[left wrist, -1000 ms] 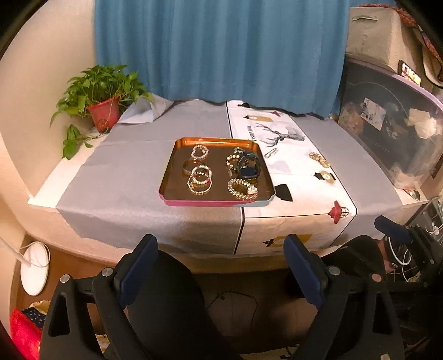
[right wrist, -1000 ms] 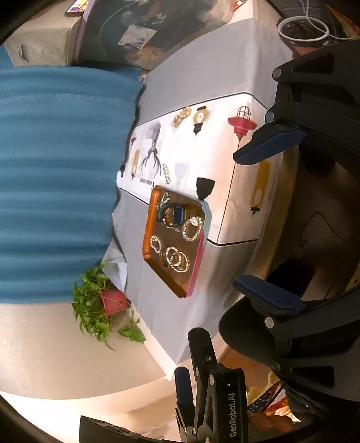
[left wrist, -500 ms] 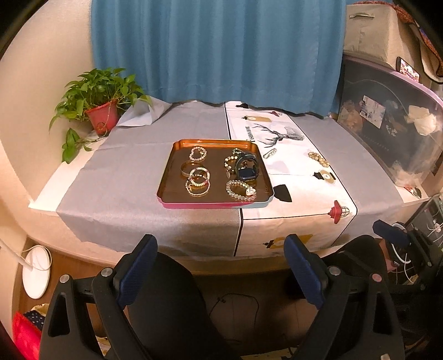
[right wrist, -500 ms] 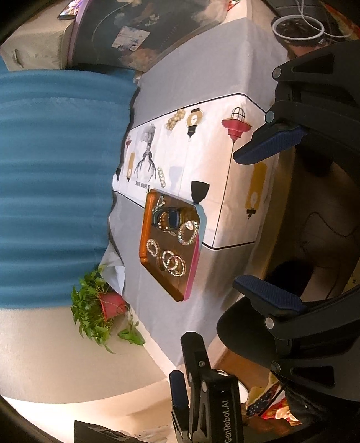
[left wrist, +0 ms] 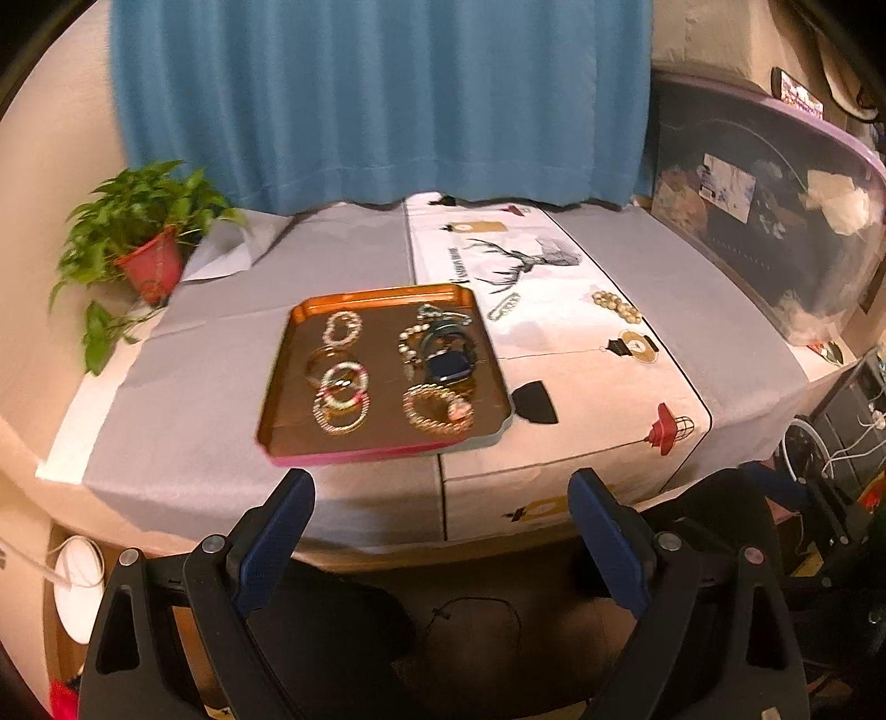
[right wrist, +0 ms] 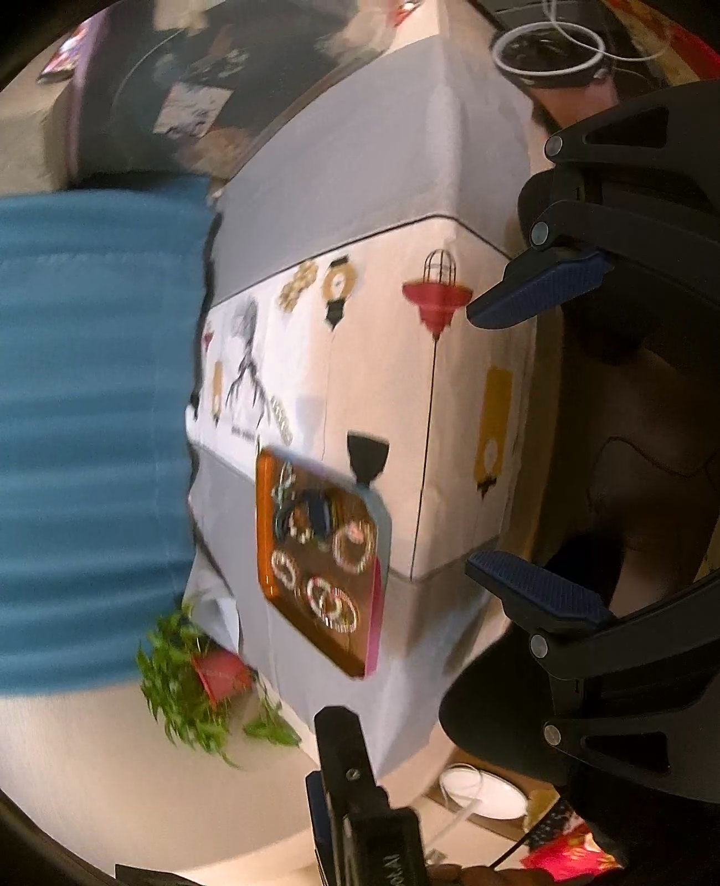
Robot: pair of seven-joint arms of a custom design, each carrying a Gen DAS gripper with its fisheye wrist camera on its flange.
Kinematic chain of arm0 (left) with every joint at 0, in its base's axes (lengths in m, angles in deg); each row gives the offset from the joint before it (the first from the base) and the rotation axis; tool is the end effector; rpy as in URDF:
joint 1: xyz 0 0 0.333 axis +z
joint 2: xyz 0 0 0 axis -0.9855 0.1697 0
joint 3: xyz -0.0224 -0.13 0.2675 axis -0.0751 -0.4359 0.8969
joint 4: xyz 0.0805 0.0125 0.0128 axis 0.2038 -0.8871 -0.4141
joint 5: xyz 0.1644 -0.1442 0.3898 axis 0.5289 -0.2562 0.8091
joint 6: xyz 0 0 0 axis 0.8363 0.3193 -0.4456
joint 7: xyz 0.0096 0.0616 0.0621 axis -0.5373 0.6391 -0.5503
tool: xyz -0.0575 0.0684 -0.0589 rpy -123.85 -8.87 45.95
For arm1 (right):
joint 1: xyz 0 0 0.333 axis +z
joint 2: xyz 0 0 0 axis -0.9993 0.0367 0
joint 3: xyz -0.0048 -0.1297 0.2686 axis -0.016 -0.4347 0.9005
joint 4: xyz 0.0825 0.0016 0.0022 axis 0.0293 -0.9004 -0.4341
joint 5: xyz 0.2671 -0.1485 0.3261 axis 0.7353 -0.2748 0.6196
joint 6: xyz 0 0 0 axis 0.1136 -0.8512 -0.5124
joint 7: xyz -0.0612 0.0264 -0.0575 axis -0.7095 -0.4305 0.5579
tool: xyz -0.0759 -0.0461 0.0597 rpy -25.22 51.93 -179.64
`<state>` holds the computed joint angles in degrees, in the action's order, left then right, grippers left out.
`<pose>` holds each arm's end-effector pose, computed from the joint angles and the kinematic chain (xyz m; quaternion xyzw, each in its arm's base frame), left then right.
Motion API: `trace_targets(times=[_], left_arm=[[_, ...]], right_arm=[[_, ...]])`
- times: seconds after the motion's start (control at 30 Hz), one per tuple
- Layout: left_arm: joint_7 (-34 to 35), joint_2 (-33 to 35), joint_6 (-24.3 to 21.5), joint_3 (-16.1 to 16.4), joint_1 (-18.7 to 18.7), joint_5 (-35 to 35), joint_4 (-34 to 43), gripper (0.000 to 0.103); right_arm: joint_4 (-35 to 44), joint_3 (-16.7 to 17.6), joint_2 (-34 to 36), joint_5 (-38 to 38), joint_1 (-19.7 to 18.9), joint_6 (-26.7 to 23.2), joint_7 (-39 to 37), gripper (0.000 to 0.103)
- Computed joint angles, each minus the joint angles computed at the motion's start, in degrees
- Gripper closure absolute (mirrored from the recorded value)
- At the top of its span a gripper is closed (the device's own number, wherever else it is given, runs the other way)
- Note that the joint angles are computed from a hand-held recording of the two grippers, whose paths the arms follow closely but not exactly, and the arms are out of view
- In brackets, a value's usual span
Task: Organize jewelry
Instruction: 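Move both tools over the amber bead bracelet and pearl hairpin, then grasp the amber bead bracelet with the right tool while the left tool grasps the pearl hairpin, then carry the amber bracelet and pearl hairpin with both tools over the copper tray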
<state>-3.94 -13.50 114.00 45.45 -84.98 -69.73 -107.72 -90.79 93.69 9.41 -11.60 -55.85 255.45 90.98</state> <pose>0.4024 -0.2306 0.5181 -0.7093 0.6057 -0.2250 0.2819 0.4193 0.3522 0.4622 -0.7683 0.5066 -0.1387 0.3658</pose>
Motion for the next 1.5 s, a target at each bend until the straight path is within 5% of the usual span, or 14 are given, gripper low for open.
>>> trace_targets(times=[0.23, 0.47, 0.73, 0.93, 1.03, 1.13, 1.17, 1.2, 1.23, 1.27, 1.3, 1.37, 1.5], left_arm=[[4.71, 14.61, 1.43, 1.37, 2.23, 3.37, 11.82, 0.012], [12.85, 33.91, 0.26, 5.78, -0.17, 7.03, 28.91, 0.012], [27.73, 57.68, -8.42, 11.53, -4.68, 2.07, 54.45, 0.012], [35.83, 75.56, -22.93, 15.85, -8.47, -1.38, 77.61, 0.012], [39.16, 80.68, -26.75, 17.54, -9.34, -3.54, 84.6, 0.013], [41.12, 81.18, -25.37, 18.62, -9.47, -4.47, 84.57, 0.035], [42.71, 81.38, -25.73, 17.94, -8.75, -6.18, 84.85, 0.069], [44.77, 82.06, -27.06, 16.4, -7.24, -9.78, 86.0, 0.092], [45.38, 81.86, -27.03, 15.67, -6.43, -12.29, 85.72, 0.094], [45.62, 81.24, -26.47, 16.14, -6.88, -12.27, 84.71, 0.094], [46.81, 79.75, -24.69, 16.64, -7.57, -11.25, 82.17, 0.094], [47.81, 77.08, -21.93, 16.53, -7.68, -11.8, 77.89, 0.094], [46.25, 70.86, -15.68, 16.31, -7.27, -14.11, 69.65, 0.094]], right_arm=[[3.85, -1.14, 5.2, -0.63, -3.91, -0.25, 0.81, 0.02], [13.69, -1.23, 15.35, -8.74, -10.5, -0.18, 5.46, 0.02], [37.31, 0.06, 35.99, -2.0, -14.45, -7.86, -5.7, 0.02], [54.61, 0.01, 49.19, -1.89, -13.48, -13.65, -10.29, 0.02], [62.11, -0.25, 54.49, -1.63, -12.84, -16.04, -11.34, 0.02], [69.34, -1.01, 59.38, -2.29, -11.87, -19.04, -12.75, 0.02], [71.54, -0.96, 61.03, -2.29, -11.76, -20.04, -14.08, 0.02], [71.74, 0.26, 61.63, -1.06, -12.71, -18.56, -16.03, 0.022], [72.31, 1.03, 62.27, -0.1, -13.19, -18.42, -17.52, 0.023], [72.24, 1.62, 62.34, 1.06, -13.69, -17.89, -18.37, 0.045], [71.37, 1.26, 61.82, 1.15, -13.54, -16.63, -18.76, 0.079], [71.58, 0.85, 61.63, 1.11, -13.17, -17.31, -19.77, 0.089], [68.11, 0.84, 58.88, 2.59, -13.55, -16.19, -19.32, 0.089]])
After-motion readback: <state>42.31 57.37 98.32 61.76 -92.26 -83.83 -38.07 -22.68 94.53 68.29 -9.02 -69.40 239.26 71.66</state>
